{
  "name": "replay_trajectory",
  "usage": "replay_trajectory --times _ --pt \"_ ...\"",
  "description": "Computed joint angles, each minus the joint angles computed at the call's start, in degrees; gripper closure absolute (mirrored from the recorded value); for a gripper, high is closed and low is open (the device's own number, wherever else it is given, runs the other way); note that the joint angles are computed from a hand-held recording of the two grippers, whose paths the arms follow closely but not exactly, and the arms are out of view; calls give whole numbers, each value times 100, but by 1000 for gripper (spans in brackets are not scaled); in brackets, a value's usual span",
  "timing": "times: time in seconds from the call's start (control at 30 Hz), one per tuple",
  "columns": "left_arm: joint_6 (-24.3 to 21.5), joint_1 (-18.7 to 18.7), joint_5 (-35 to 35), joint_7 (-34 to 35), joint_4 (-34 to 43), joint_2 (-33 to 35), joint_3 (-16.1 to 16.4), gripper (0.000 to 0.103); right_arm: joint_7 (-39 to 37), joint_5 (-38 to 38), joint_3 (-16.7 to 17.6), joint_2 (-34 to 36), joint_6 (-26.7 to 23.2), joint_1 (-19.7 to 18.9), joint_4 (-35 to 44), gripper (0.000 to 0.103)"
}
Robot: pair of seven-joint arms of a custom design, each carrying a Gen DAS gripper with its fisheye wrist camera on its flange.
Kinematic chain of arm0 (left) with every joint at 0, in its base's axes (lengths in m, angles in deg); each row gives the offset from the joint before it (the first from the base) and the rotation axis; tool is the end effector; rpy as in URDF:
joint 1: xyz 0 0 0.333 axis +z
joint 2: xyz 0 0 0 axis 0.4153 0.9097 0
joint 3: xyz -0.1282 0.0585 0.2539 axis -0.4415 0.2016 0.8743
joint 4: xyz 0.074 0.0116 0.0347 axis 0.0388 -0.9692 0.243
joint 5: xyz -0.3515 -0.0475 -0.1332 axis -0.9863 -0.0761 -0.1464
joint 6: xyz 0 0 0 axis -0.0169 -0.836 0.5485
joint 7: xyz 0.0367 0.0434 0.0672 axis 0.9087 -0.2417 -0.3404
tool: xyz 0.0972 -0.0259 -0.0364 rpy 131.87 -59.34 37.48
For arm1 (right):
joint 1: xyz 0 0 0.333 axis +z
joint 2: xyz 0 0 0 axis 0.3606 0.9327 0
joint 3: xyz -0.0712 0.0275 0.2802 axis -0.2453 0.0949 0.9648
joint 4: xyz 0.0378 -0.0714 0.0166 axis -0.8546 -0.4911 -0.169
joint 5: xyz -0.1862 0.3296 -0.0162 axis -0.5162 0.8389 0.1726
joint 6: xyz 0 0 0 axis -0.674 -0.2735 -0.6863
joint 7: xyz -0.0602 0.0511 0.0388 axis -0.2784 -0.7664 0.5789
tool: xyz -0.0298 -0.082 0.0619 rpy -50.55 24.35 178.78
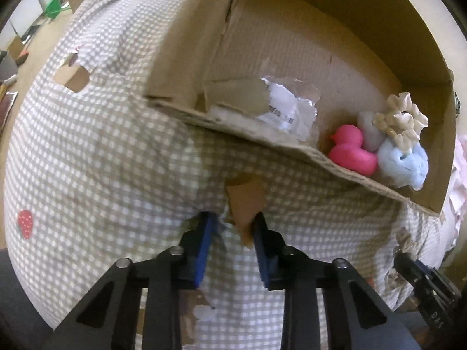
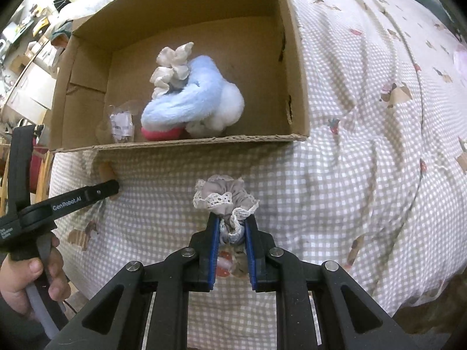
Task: Organize soft objects
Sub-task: 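Grasp the grey lace scrunchie with the right gripper while the left gripper grasps the tan tube, then carry scrunchie and tube into the box and open both grippers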
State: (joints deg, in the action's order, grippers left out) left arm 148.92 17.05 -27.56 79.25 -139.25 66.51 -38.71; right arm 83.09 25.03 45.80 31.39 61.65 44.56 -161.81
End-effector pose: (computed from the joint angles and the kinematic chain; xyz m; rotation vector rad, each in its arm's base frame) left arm 0.7047 -0.1810 0.4227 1.9160 -2.3782 0.4529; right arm 0.5751 0.3091 0.4681 -1.5595 2.3501 -0.1814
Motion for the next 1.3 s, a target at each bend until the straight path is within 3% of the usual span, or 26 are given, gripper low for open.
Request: replay_trajectory --times 0.1,0.27,0.33,0.43,0.63,0.77,0.83,0.9,0.97,1.07,1.13,1.17,1.2,1.27,1.3 --pt "132 4 65 11 -204 -171 41 86 60 -114 -19 250 -89 71 298 85" --pt "463 -62 469 -22 -697 -548 207 90 212 -162 -36 195 -23 113 218 84" --pt "462 -55 621 -154 -737 -587 289 96 259 -150 -37 102 65 98 97 84" --pt "450 99 537 -202 -730 -632 271 98 295 -144 -28 -68 206 71 -92 84" --pt "924 427 120 462 -1757 -1487 103 98 286 -213 -2 -306 338 51 -298 84" --pt "909 469 -143 582 -1971 -1660 60 97 302 -215 11 -459 405 31 -417 84" --pt "927 370 -75 614 -1978 -1568 47 88 319 -205 19 -562 461 17 -519 84" --pt "1023 213 169 612 -2025 -1506 72 61 312 -186 32 -630 482 6 -583 84" --pt "1160 127 303 693 -2092 -1477 68 46 313 -203 41 -686 473 5 -647 84" --pt "1197 26 472 803 -2035 -1333 76 45 368 -216 49 -767 488 2 -760 84" --pt "1249 -19 568 822 -2047 -1311 102 57 407 -201 50 -823 508 -13 -840 84" --pt "1281 6 543 853 -2071 -1313 104 74 422 -189 55 -848 520 -17 -875 84" --pt "1229 50 454 877 -2010 -1278 91 83 414 -171 58 -862 521 -25 -888 84" --pt "1282 91 355 859 -1839 -1160 94 93 370 -151 66 -835 518 -35 -850 84" --pt "1385 117 389 890 -1757 -1125 133 93 329 -135 68 -785 509 -40 -785 84"
